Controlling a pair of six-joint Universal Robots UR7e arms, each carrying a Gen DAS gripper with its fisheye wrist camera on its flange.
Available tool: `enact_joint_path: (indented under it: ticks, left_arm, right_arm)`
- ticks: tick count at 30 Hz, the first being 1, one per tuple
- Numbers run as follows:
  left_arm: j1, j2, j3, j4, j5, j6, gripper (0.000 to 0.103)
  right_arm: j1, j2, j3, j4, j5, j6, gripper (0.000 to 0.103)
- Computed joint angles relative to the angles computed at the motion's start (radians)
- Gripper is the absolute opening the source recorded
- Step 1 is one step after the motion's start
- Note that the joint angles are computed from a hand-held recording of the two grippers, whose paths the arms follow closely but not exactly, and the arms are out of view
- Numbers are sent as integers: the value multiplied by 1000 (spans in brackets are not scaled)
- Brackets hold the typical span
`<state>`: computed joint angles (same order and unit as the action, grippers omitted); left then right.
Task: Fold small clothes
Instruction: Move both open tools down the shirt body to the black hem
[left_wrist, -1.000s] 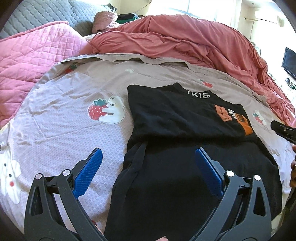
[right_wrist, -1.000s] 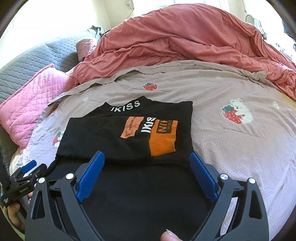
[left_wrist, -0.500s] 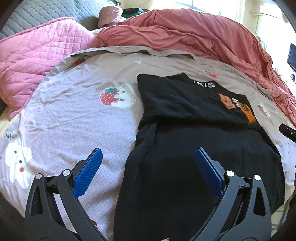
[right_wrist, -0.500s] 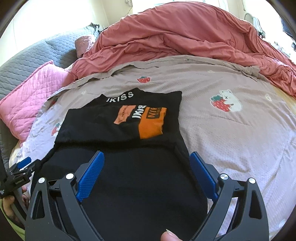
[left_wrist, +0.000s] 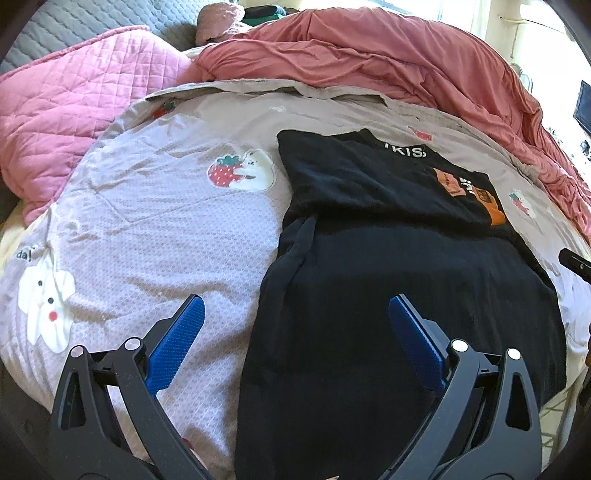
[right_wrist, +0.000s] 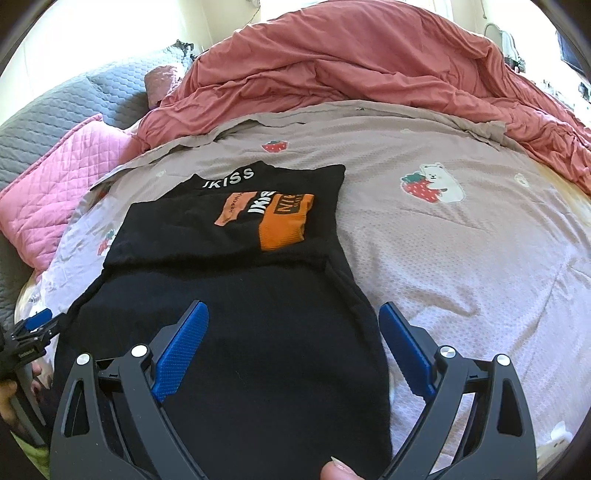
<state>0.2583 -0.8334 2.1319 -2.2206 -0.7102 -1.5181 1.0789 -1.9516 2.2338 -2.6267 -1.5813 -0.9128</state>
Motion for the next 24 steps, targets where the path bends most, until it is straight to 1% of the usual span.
enact_joint_path:
  ticks: [8,13,18,24]
  left_arm:
    - [-21,-39,43,6,-41,-62,93]
    - [-31,-68,80,2,-82,-110,93]
    - [-50,-96,116,-14,-102,-141,93]
    - [-64,-108,140,-36,-138,-141,93]
  right_arm:
    - [-42,-41,4,33,18,-34,93]
    - [-72,-73,6,60,22,-59,93]
    - [-122,-109,4,87,32,-88,93]
    - [-188,-152,5,140,50,-129,93]
